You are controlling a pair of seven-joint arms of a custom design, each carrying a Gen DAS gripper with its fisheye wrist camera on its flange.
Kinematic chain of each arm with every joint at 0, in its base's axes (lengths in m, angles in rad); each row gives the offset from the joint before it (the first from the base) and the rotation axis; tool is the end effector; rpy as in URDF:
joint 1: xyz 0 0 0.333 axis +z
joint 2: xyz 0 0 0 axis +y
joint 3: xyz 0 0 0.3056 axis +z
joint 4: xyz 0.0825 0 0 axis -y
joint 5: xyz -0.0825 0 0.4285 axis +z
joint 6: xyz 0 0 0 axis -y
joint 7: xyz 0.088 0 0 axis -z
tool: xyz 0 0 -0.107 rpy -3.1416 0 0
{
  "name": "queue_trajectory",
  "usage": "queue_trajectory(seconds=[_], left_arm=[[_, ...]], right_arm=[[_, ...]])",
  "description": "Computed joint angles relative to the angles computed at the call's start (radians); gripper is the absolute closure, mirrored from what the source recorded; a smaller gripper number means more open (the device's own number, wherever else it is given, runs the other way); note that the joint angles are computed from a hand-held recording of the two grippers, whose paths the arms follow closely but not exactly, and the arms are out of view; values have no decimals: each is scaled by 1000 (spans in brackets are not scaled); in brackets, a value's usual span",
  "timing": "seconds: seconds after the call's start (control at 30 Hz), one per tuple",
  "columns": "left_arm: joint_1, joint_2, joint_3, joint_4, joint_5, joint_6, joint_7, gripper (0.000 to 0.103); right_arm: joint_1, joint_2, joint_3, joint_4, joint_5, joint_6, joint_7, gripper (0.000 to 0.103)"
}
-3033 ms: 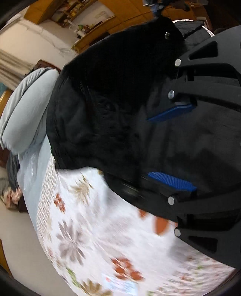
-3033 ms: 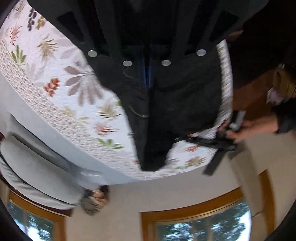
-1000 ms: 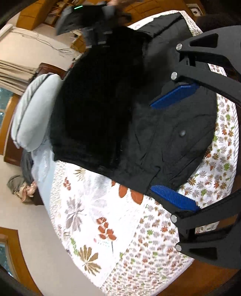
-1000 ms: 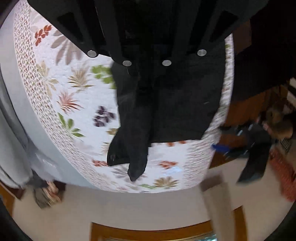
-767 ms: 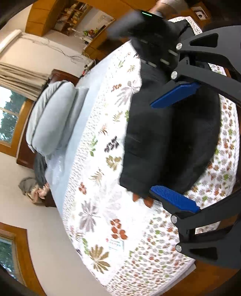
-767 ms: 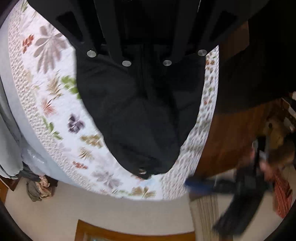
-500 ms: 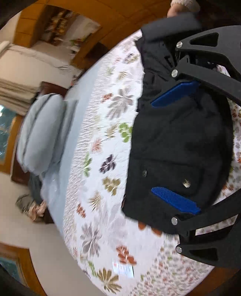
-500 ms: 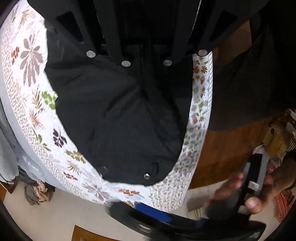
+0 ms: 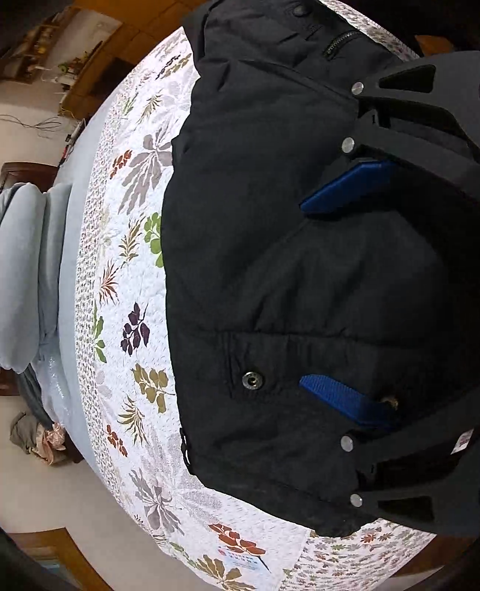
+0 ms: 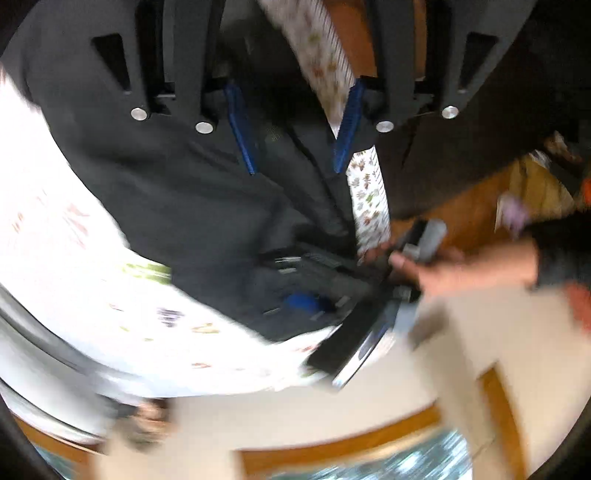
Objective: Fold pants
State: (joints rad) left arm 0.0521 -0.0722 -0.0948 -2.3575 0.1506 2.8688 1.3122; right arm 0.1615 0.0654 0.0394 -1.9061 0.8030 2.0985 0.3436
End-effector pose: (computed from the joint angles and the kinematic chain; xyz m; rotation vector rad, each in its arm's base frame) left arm 0.5691 -0.0329 0.3838 -1.9619 1.8088 -0.5711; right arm 0.6160 0.1604 0.4600 -2.3361 0.6209 0.0988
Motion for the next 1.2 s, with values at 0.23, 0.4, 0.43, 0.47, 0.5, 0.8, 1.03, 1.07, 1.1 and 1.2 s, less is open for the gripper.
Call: queue_trajectory(seconds=[0.23, 0.4, 0.43, 0.47, 0.5, 0.8, 1.03, 1.07, 1.1, 1.2], left_arm=[[4, -19, -13, -13, 40, -3, -74, 14], [18, -20, -46, -16, 181, 11, -259, 14], [15, -22, -48, -16, 197, 10, -281, 14], [6, -24, -46, -21, 183, 14, -278, 14], [-2, -24, -43, -21, 169, 12, -273, 14], [-5, -24, -47, -15, 234, -18, -379, 13], [-15, -13, -40, 2, 244, -49, -389, 12], [-16, -12, -39, 3, 242, -51, -390, 12], [-16, -11, -39, 4, 244, -53, -394, 12], [-18, -6, -39, 12, 262, -65, -408, 11]], right_arm=[[-176, -130, -156, -144, -3, 32, 395, 48], [-266, -132, -217, -201, -8, 118, 534, 48], [-280, -131, -222, -210, 4, 145, 546, 48], [-288, -130, -223, -213, 10, 162, 549, 48], [-299, -131, -227, -222, 23, 201, 541, 48], [-386, 15, -223, -105, 112, 161, 497, 48], [-443, 103, -189, -40, 173, 34, 483, 61], [-450, 112, -186, -33, 173, 24, 488, 75], [-454, 120, -184, -26, 162, 18, 493, 90], [-470, 124, -177, -16, 174, 5, 476, 96]])
